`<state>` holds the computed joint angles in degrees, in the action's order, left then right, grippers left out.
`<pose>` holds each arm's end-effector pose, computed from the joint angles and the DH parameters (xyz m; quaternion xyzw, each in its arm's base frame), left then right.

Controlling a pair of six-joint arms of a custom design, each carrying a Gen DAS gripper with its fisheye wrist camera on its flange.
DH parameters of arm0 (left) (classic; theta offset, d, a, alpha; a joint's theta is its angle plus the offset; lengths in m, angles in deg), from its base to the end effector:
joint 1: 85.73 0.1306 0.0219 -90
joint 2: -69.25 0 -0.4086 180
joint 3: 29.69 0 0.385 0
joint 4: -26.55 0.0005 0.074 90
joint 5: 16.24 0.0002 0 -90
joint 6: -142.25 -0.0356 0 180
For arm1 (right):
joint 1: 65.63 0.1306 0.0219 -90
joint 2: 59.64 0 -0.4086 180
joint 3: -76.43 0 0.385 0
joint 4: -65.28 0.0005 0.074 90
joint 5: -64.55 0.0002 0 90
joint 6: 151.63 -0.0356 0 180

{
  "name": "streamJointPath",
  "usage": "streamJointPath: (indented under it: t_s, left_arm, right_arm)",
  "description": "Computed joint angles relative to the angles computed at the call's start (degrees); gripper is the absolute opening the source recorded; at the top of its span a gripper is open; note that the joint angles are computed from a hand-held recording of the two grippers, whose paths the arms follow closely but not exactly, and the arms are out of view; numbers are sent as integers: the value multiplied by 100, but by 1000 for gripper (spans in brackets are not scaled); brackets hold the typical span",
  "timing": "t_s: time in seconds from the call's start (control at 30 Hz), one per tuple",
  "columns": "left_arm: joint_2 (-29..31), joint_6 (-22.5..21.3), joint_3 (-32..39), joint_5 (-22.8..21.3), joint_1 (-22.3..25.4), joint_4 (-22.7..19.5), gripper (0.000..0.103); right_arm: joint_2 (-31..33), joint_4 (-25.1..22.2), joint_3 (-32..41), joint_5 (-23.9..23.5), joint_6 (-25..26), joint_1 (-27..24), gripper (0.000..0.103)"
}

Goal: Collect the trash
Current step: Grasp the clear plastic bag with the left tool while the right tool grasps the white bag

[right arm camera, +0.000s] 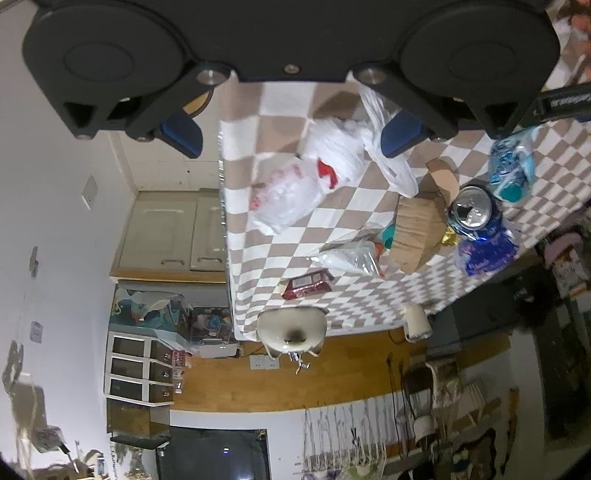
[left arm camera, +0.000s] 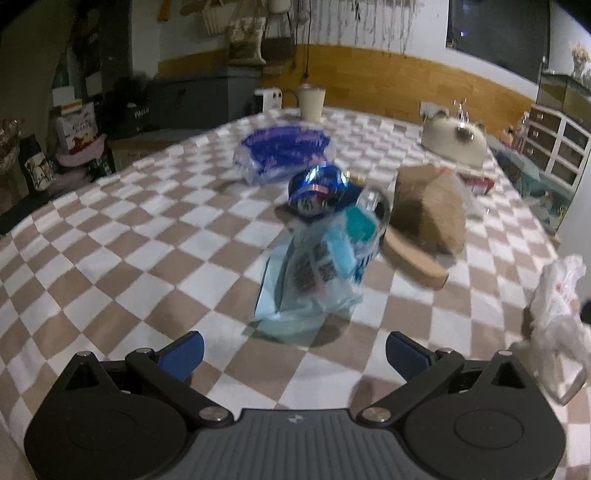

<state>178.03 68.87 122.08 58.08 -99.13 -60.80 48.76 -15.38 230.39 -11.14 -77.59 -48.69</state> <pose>0.5005 -0.1099 0.7041 -0.0785 0.9113 0.0219 0.4037 0.4897 0.1394 0.7306 0.0499 0.8810 0.0235 0.4700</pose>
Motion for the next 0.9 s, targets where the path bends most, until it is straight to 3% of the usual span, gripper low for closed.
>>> streamJointPath:
  t_s: [0.1,0.17,0.27,0.4,0.5,0.57,0.73,0.9]
  left_arm:
    - [4,-25,-116,120,49,-81,103]
    - [-185,-201,-520,-9,15,248,103]
    - [-486,-273,-1095,-67,-7,737,103]
    - [-691,-388,-1499,-42,-4,1158,103]
    - [-460,-452,-1030,348,117,830,103]
    - [-371,-471,-886,564,189,914,103]
    - [-86,-736,-444,350,157,1239,103]
    - [520,-1089,596,240,76,908,103]
  right_arm:
    - [404,-225,511,140,-70,106,103]
    - [708,-516,990,69,-125,159,103]
    - [797,-377,982,124,-126,270,103]
    - [1093,-581,1331,-56,-119,296,103]
    - [917,-367,873,-130,-201,271,103]
    - [766,-188,546,-65,-168,276,96]
    - [376,182,-151,-352,0,155,83]
    - [53,496,-680,-813,217,-30,65]
